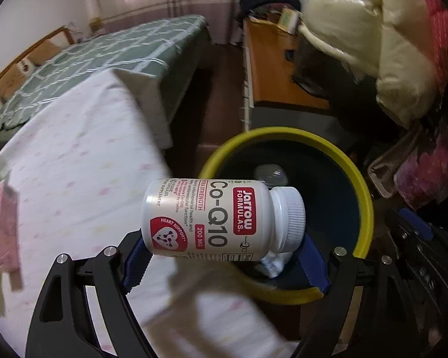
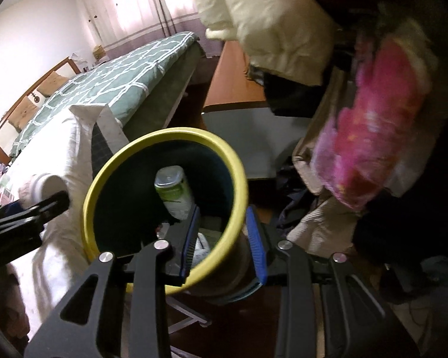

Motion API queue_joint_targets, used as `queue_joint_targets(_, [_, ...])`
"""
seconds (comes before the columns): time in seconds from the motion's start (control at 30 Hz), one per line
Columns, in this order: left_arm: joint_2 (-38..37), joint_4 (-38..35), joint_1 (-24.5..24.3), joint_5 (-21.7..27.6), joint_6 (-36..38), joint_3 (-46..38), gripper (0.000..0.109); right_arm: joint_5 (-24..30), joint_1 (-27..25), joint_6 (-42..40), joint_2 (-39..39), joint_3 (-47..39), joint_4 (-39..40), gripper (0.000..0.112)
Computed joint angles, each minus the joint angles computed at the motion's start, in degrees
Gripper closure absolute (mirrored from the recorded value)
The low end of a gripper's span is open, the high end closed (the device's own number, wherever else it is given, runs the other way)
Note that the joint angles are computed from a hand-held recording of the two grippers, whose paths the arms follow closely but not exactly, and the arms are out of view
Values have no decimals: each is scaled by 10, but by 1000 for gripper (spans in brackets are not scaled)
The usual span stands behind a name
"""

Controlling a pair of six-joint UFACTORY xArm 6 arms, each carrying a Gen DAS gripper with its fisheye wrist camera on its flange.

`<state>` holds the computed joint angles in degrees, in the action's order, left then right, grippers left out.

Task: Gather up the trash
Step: 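Carry the supplement bottle over the yellow bin and open the left gripper, then move the right gripper to the green plastic bag and grasp it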

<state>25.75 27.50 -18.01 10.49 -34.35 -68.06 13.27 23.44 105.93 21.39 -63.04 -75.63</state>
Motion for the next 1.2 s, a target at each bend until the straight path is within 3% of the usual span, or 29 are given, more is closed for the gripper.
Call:
queue_joint_targets(0.13, [48,-60,-23,29,56,-57,25,7,-6,20,-22,22,-20,77])
queue_joint_targets(0.3, [72,-31,-38,47,31,-86,25,14,-9,27,-30,31,-25,76])
queue_joint_targets(0.43, [51,9,-34,33,0,-63,16,16,-8,17,-27,28,-17,75])
queue_joint_targets(0.6, [-14,37,-6,-3,-31,6,15,17,1,-1,-21,19,-3,75])
queue_joint_targets(0.8, [-138,180,67,-53,-167,143,13,18,26,-43,4,-13,31,75])
queue_joint_targets(1.03, [-273,449,206,-84,-426,267,13,34,71,-124,39,-73,96,75])
queue_joint_targets(1.2, [-348,567,315,-112,-530,332,12,44,112,-203,83,-143,154,75])
